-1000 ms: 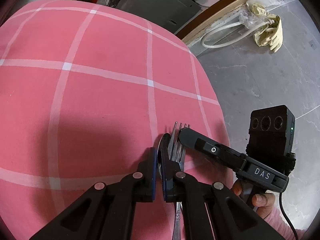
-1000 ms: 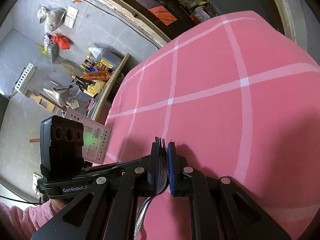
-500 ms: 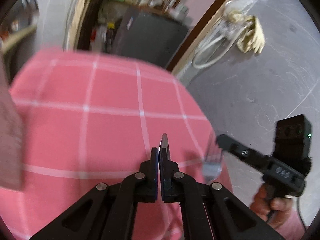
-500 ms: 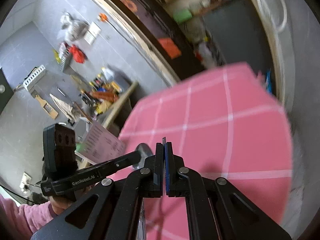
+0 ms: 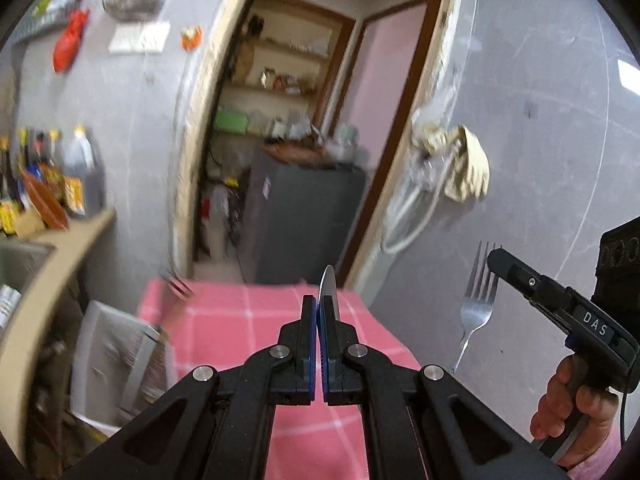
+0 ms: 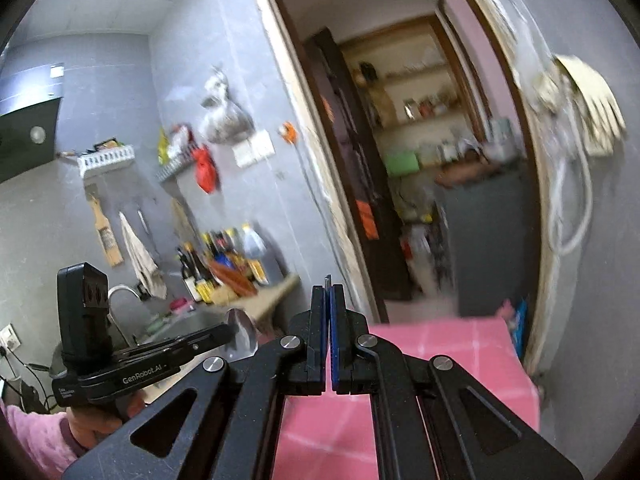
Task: Organize utensils
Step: 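Lift the fork and spoon and carry both toward the white holder, then lower the fork and spoon into the white holder and open both tools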
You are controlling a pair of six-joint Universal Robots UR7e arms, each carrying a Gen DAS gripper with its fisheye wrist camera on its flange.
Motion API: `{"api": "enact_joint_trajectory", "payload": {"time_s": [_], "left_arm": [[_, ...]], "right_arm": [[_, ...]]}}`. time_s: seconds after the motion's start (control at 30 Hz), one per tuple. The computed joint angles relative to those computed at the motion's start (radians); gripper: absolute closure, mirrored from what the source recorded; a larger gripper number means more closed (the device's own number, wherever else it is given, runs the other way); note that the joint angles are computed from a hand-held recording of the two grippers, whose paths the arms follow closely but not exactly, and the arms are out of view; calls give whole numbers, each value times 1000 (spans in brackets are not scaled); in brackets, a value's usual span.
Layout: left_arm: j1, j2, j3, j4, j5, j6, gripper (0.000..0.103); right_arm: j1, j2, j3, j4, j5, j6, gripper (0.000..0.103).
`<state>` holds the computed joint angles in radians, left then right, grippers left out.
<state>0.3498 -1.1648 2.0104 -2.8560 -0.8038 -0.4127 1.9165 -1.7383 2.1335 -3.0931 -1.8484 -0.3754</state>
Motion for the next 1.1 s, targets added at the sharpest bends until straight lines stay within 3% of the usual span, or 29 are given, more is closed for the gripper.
{"api": "enact_joint_trajectory", "payload": {"time_s": [0.27, 0.37, 0.5, 0.63, 0.87, 1.1], "left_arm": [[9, -96, -35, 79, 197, 59, 101], [12, -119, -30, 81, 307, 103, 101], [32, -120, -10, 42, 392, 149, 101], [44, -81, 19, -96, 444, 232, 101], [46, 36, 52, -447, 515, 486, 101], [47, 56, 99, -478, 542, 462, 101]], "right_arm": [[132, 197, -124, -118, -11, -38, 101], [149, 256, -152, -140, -9, -65, 101], [158, 341, -170, -192, -36, -119, 101], [164, 414, -169, -254, -83, -192, 101], [166, 494, -146, -376, -123, -340, 101], [157, 522, -117, -447, -105, -412, 101]]}}
